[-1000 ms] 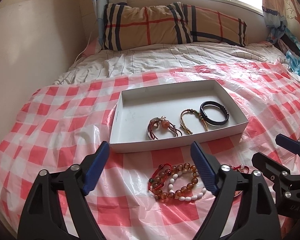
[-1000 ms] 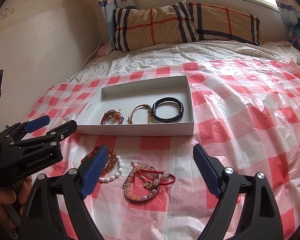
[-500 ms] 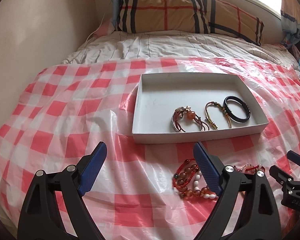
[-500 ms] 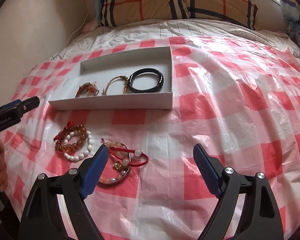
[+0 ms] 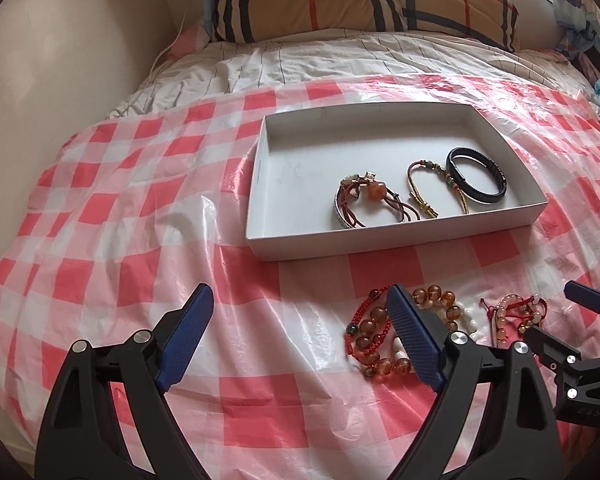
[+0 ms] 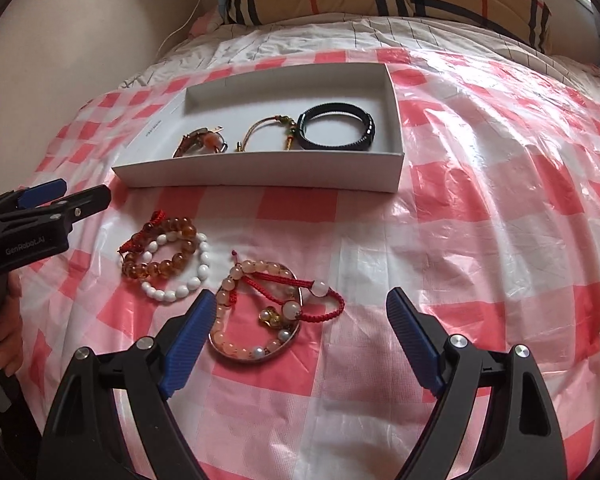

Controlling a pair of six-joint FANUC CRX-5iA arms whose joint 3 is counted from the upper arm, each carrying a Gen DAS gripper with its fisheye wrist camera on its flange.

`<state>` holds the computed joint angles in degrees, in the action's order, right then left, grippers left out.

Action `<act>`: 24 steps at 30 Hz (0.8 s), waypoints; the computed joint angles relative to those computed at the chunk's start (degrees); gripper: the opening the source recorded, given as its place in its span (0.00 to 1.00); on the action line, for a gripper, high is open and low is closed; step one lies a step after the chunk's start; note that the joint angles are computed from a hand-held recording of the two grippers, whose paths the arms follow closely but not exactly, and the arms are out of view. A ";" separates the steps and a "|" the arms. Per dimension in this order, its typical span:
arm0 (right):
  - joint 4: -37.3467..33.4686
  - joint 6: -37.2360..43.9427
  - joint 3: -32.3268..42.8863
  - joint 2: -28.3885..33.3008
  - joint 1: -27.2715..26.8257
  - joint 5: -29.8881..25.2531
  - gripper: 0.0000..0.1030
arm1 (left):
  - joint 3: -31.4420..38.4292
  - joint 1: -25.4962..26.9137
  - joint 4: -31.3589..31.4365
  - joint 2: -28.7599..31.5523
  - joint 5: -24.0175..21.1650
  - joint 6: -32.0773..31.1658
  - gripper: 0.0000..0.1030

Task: Organize jewelry
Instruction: 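Withdraw both open tools from the box back over the bracelet pile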

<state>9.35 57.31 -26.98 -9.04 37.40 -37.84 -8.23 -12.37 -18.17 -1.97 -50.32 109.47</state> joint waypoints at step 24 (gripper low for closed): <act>33.08 -28.55 -8.06 1.81 0.84 -11.98 0.81 | 0.32 -2.68 -0.90 3.31 -5.54 -8.71 0.77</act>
